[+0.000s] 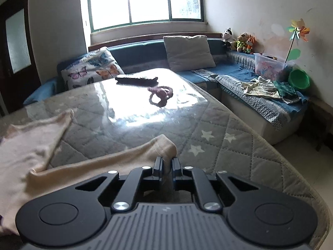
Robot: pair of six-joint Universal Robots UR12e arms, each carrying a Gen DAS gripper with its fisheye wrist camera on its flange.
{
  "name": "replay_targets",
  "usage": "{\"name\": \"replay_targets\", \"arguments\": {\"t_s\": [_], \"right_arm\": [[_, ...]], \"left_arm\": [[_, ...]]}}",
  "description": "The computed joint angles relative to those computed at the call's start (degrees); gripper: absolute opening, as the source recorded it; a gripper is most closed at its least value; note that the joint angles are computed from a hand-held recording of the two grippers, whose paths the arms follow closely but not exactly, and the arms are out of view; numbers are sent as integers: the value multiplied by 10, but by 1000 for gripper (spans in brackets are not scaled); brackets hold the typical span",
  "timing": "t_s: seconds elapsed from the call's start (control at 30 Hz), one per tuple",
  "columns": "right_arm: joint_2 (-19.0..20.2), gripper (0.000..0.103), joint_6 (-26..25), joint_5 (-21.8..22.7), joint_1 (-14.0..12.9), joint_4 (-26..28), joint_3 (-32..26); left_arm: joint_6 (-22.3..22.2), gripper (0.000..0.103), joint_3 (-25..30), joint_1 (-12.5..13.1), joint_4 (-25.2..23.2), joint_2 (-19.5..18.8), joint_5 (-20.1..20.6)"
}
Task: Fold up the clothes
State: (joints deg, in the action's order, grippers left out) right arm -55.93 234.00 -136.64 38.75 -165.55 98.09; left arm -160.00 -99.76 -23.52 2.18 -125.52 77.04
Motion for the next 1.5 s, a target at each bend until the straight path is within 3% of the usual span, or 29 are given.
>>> {"name": "replay_targets", "arguments": {"t_s": [0.17, 0.4, 0.5, 0.67, 0.8, 1.07, 1.13, 1.27, 1.4, 1.5], "right_arm": [[-1, 7, -66, -20, 10, -43, -18], [19, 7, -226, -15, 27, -121, -86], [36, 7, -296, 9, 35, -147, -125], [70, 7, -372, 67, 44, -149, -193], [103, 7, -393, 123, 45, -125, -250], [151, 11, -383, 214, 46, -50, -326], [152, 17, -392, 229, 47, -49, -327], [137, 28, -402, 216, 49, -53, -303], [116, 28, -393, 199, 45, -33, -267], [98, 28, -370, 211, 39, -4, -231]], "left_arm": [[3, 103, -3, 2, 9, 0, -5], [-17, 103, -20, 18, 36, 10, -22], [-30, 103, -33, 29, 57, 17, -27], [-57, 103, -52, 49, 89, 28, -22], [-84, 103, -67, 65, 108, 36, -11], [-110, 102, -91, 83, 121, 47, 5], [-112, 101, -93, 84, 122, 48, 9], [-113, 100, -92, 83, 124, 48, 10], [-116, 90, -86, 79, 125, 45, 6], [-115, 85, -79, 76, 120, 41, 5]]}}
